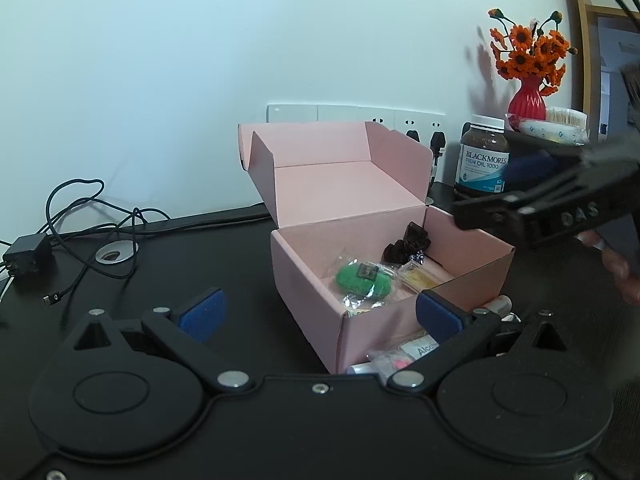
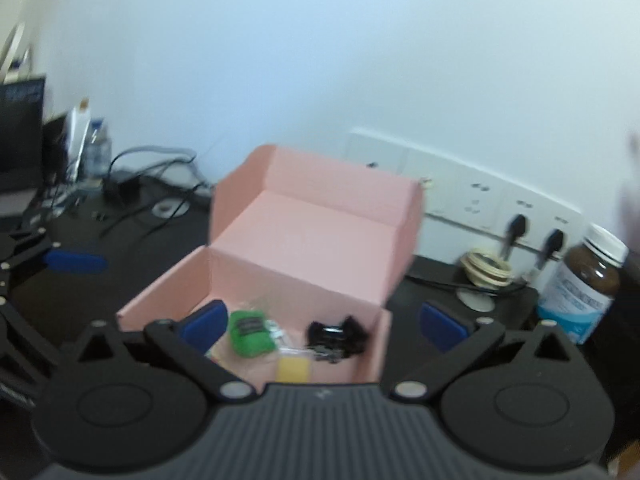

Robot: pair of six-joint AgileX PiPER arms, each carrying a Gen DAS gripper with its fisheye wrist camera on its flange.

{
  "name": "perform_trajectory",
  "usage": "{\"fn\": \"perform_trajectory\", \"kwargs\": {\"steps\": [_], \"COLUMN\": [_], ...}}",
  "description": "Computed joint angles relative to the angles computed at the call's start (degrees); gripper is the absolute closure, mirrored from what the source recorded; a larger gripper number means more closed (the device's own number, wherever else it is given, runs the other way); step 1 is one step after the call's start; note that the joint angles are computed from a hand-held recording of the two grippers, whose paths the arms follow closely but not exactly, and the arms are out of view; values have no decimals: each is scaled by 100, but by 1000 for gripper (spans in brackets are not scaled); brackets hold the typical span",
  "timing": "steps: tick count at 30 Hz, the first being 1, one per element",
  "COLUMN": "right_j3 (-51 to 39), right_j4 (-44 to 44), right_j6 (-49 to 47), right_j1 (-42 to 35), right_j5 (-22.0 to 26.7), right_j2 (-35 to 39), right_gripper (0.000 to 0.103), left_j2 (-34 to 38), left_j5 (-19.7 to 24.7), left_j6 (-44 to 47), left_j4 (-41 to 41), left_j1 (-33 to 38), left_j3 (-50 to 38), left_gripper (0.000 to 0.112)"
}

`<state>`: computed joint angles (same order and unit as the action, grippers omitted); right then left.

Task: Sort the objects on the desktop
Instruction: 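Open the right tool to release the gold card and withdraw it, then move the left tool down over the alcohol pad packet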

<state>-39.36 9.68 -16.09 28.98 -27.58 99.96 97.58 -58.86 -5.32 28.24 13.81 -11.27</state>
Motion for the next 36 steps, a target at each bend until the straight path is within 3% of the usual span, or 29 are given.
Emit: {"fn": "perform_trajectory", "kwargs": {"steps": [3, 7, 13, 22, 26, 29, 32, 36], "right_j3": [321, 823, 1266, 1664, 1632, 1610, 1655, 1613], "right_j4": [-806, -1711, -1952, -2367, -2904, -3212, -3552, -3899], "right_j6": [1244, 2580, 2743, 3081, 3619, 3948, 4159, 4488], "right_j1": [-485, -1058, -1355, -1594, -1912, -2069, -2270, -2478], "right_j5": [-164, -812, -1522, -2078, -2205, -2172, -2372, -2417], "right_j2": [43, 163, 286, 410, 499, 516, 563, 617], "right_gripper": [1, 1, 1, 1, 1, 1, 1, 1], "left_j2": [5, -4, -19, -34, -124, -90, -331, -533], "left_j5": [17, 77, 94, -56, 73, -323, -7, 121], "left_j6": [-43, -109, -96, 179, 494, 845, 609, 1152], "left_j4": [33, 88, 78, 33, -489, -930, -944, -2392], "left_j1": [23, 43, 32, -45, -427, -684, -991, -2337], "left_j3": [-17, -52, -48, 61, 136, 354, 434, 671], "left_gripper": [9, 9, 9, 9, 9, 9, 11, 14]}}
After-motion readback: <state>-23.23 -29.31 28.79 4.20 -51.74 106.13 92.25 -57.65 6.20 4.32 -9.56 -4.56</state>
